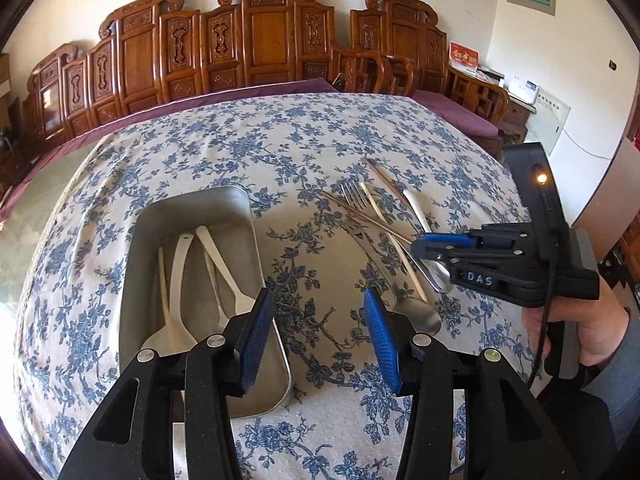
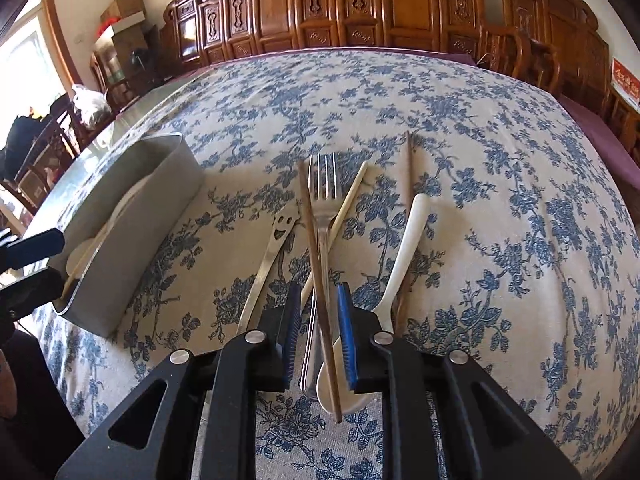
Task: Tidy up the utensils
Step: 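Move the right gripper to the utensil pile and grasp a wooden chopstick, then grasp a metal spoon with the left gripper while the right gripper holds the chopstick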
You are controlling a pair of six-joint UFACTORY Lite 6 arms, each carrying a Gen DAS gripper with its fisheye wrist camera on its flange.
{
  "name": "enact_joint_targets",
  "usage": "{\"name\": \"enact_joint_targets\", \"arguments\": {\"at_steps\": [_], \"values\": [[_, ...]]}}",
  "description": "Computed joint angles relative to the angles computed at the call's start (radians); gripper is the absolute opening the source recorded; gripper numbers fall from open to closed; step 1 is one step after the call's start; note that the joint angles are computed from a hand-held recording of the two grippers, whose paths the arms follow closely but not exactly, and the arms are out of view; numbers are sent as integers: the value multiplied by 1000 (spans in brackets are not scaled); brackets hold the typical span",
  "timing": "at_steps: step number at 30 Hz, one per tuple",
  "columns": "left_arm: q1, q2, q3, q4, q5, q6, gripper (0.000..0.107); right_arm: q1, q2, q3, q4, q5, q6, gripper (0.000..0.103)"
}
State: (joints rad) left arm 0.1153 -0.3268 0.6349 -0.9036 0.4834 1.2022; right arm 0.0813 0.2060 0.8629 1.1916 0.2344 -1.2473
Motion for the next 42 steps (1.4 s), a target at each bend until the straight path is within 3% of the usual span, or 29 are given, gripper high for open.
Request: {"name": "enact_joint_targets", "arguments": {"at_steps": [1, 3, 12, 24, 32, 42], "values": [[-7, 0, -3, 3, -6, -6, 45, -5, 1, -2, 1, 6, -1, 20], [-22, -6, -9, 24, -21, -27, 45, -19, -7, -8, 4, 37, -5, 7], [-57, -31, -6, 99, -37, -124, 45, -90, -145, -102, 145, 110, -182, 6], [-259, 17, 60, 445, -110, -554, 45, -285, -255, -146, 227, 228, -289, 6], [-414, 195, 148, 674, -165, -852, 44, -346, -236, -140, 226, 241, -307, 6], [-484, 465, 282, 839, -189, -1070, 28, -369, -218, -131, 227, 258, -324, 6]]}}
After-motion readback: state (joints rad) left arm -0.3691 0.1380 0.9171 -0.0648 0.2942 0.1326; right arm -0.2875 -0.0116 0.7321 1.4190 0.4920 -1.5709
